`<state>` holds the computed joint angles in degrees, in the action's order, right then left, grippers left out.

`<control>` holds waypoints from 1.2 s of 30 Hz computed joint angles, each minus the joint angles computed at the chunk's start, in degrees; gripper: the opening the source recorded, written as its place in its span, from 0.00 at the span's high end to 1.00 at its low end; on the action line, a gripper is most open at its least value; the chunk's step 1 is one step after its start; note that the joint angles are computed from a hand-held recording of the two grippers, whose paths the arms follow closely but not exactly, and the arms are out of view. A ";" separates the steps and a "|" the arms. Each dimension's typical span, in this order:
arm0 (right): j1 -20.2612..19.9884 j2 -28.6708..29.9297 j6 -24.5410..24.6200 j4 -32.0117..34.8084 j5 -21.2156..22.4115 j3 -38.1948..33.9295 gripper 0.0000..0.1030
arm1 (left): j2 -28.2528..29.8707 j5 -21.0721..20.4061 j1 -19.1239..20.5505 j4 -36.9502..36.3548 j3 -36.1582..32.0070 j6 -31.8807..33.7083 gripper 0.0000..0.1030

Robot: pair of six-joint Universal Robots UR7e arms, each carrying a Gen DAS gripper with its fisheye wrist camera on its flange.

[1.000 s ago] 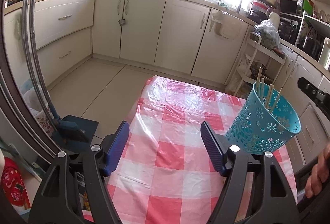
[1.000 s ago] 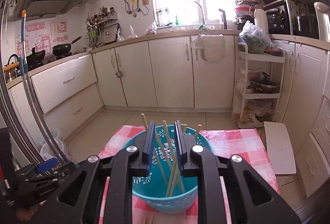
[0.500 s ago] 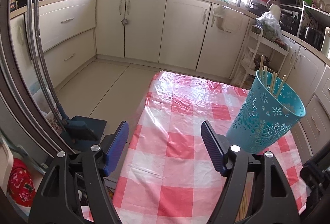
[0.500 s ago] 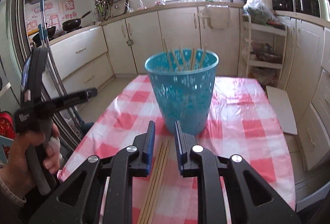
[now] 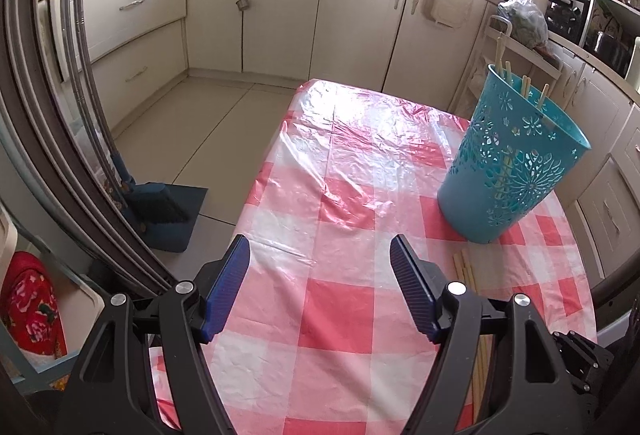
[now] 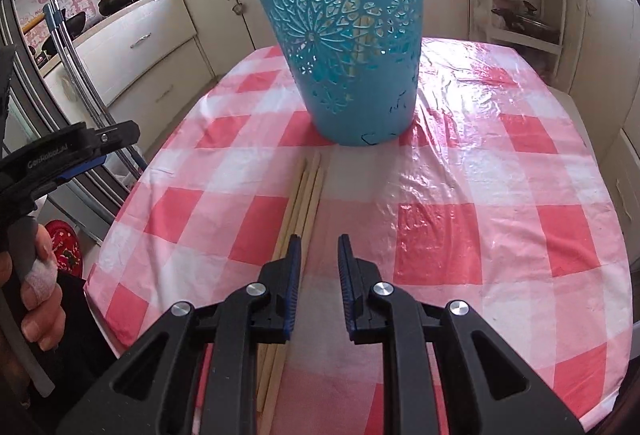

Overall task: Organize utensils
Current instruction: 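Return the open right gripper to the sticks beside the basket, then grasp a stick with the left gripper while the right gripper closes on another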

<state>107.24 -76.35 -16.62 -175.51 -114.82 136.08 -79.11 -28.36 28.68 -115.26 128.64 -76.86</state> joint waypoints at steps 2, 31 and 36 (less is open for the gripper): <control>0.07 1.41 -0.07 -0.09 -0.67 -0.75 0.82 | 0.23 -0.29 0.10 -0.22 -0.10 0.54 0.33; -5.65 -3.87 -2.83 11.17 1.72 -3.53 0.93 | 17.63 -13.01 5.12 -17.98 -7.10 21.75 0.32; -6.02 -4.44 -3.12 12.25 2.59 -3.66 0.92 | 18.56 -11.82 4.74 -14.96 -8.12 19.55 0.32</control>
